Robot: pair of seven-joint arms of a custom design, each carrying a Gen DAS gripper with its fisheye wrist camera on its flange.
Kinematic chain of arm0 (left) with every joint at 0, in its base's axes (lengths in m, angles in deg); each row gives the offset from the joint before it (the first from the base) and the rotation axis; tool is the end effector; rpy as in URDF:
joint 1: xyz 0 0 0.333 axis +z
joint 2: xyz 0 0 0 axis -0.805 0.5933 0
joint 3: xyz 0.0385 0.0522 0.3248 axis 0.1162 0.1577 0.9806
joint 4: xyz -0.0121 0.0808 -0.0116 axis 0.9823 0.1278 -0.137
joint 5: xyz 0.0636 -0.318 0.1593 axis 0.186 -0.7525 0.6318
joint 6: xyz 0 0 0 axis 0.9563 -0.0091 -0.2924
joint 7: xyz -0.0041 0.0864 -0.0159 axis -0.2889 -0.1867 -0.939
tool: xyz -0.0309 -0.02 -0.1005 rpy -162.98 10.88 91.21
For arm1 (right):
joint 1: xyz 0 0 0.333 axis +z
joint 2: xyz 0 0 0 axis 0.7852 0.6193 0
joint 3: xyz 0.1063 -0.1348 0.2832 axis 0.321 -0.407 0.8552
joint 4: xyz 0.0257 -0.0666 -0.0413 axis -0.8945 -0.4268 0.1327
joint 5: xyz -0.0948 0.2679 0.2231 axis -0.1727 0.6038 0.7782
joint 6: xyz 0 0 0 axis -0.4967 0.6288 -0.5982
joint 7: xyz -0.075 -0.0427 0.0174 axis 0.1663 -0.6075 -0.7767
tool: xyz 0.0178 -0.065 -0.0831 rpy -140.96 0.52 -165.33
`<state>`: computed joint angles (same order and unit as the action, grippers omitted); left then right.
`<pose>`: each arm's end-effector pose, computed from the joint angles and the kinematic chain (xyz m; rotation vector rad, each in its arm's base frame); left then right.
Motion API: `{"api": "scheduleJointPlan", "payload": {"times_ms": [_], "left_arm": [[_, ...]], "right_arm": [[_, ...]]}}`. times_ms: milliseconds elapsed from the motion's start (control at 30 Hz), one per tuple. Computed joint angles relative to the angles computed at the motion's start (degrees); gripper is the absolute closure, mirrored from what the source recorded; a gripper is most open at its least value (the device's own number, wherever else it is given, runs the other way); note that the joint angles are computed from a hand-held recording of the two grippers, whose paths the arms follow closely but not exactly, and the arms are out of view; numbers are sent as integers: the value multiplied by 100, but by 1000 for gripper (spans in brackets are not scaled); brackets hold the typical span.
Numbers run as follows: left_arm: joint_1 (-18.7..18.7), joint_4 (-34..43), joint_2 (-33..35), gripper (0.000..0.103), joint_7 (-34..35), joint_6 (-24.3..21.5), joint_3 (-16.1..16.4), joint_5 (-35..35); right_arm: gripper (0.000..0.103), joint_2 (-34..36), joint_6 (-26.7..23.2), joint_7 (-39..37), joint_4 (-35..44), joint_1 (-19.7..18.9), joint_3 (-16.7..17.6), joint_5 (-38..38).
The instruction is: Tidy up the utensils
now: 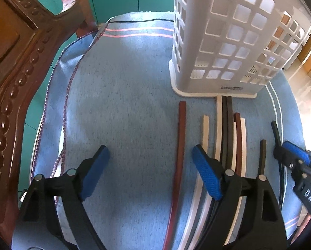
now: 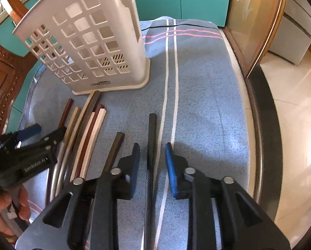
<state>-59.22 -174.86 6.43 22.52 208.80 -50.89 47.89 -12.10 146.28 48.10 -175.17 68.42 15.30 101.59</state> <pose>0.5845 -0.1341 0.3562 -2.3251 1.4604 -0.3125 0.6135 0.1842 0.4122 -2.3367 1.4232 -0.1786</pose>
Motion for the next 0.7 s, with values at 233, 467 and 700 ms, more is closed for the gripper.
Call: {"api": "scheduleJointPlan", "payload": {"times_ms": [233,467,700], "left_arm": [[64,263,226,13,98,9,46,-17],[156,204,311,9,145,334,133,66],[175,222,344,9,186,387,158,90]], "right_arm": [[70,-112,331,280,-293,244,-58,-376],[64,-216,644,409,-525,376,-82,-662],[63,-344,862,539,-772,457,-102,-855]]}}
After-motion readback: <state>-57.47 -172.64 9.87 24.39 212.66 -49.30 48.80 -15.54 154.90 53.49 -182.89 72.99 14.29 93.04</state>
